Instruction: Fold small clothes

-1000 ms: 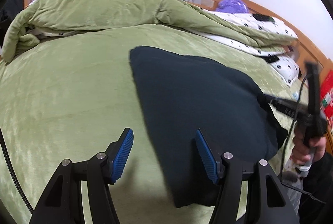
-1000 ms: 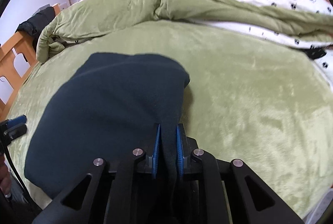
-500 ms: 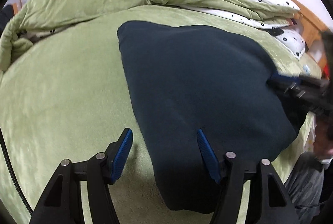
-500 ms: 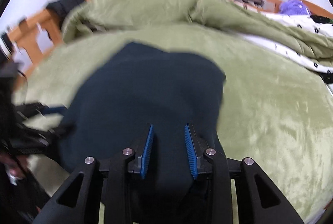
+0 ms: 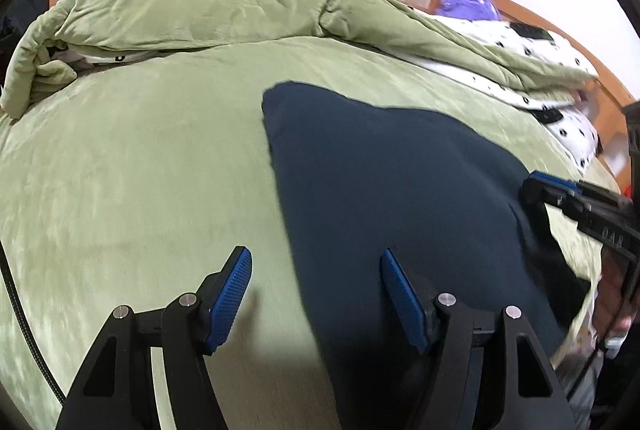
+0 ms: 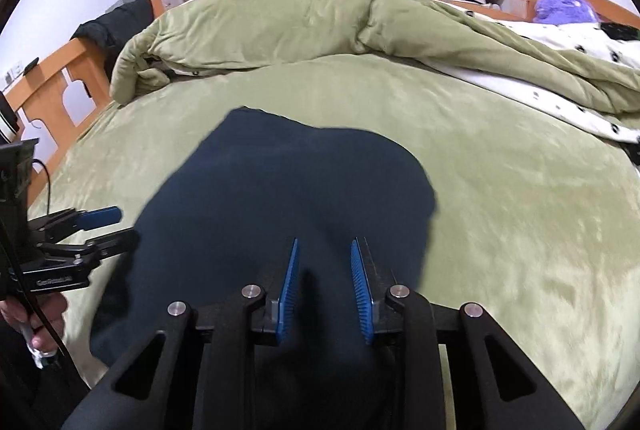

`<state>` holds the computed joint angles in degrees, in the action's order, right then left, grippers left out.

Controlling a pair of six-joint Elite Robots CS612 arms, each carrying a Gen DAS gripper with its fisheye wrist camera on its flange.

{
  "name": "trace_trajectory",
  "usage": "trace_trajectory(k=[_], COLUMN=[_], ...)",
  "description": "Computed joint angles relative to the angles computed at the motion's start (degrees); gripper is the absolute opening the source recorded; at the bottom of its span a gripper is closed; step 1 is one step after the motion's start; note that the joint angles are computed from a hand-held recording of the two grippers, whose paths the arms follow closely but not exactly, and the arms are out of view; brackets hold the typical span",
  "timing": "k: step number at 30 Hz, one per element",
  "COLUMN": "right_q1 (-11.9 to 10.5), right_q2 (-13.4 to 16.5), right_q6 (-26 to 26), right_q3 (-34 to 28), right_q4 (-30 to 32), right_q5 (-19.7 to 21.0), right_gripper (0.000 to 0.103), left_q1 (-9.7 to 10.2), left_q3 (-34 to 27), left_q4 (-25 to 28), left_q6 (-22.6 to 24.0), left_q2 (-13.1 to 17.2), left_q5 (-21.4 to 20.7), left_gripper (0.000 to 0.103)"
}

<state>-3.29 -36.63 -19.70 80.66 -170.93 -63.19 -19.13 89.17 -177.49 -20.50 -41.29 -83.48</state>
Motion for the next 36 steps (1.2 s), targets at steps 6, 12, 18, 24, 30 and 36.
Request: trace_trajectory(k=[6,12,18,24,30,36], right_q1=[1.65,3.08,3.69,2.55,1.59,0.49], right_q2=[2.60,4.49,4.89,4.02,4.29,4.28], right_q6=[-0.47,-2.15,-2.72,-1.15,3.41,5.06], right_q3=[-4.14,-5.79,-5.77,-6.18,-6.24,-5.43], right_q4=[4.02,5.38,4.16,7.21,2.16,2.96], right_q5=[-0.16,-6.76,-9.54,-5.73,-10.23,-11.44], right_gripper=[0.027,0.024,0.024,0.023,0.024,0.023], left_q1=[0.18,-0.65,-0.45,-0.28,-0.11,-0.36], left_q3=[-3.86,-5.19,-4.95,-4.65,-4.22,-1.72], left_q4=[1.36,3.30,2.58,1.83,1.11,0.69], left_q6=[1.20,4.01,2.58,1.74,0.90,0.03], left_q2=[2.20,3.72,4.03,4.08,3.79,2.06], left_q5=[1.43,4.72,3.88,3.27,2.27,1.54], left_gripper=[0.068,0.071,0.073,0.073,0.073,0.072])
